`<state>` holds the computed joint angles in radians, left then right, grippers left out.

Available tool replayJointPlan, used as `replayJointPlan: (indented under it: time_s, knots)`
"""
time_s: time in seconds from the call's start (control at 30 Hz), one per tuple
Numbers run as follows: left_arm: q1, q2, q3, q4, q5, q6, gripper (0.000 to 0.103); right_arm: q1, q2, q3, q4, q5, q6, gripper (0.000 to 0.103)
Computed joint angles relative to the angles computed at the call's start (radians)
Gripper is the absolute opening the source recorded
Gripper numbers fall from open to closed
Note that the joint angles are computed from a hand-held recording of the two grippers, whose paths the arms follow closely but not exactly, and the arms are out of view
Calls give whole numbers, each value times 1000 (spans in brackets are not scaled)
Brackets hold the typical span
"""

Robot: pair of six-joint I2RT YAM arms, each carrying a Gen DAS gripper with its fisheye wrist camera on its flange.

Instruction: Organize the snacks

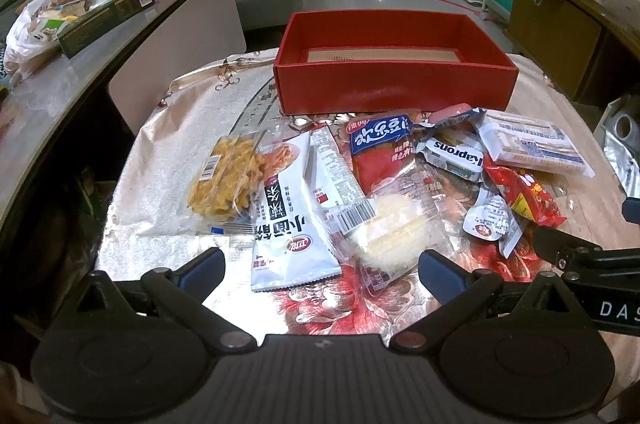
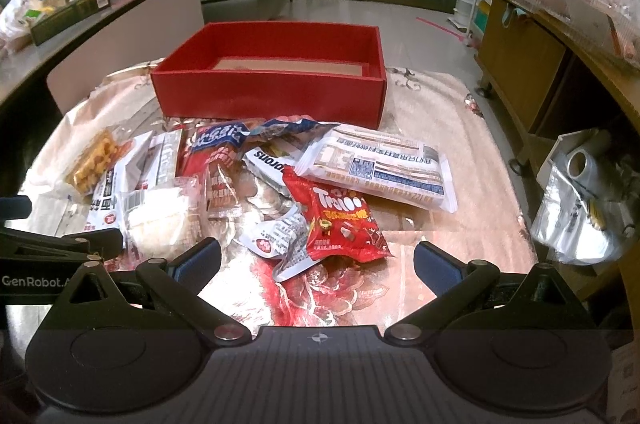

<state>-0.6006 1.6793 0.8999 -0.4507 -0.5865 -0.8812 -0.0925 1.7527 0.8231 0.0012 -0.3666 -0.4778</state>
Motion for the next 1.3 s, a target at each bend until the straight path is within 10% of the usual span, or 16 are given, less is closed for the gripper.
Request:
replayJointPlan:
  time_s: [1.3]
  knots:
    - [58,-85,-103,15,57,-6,97,74,65,75,-97,25,11,103]
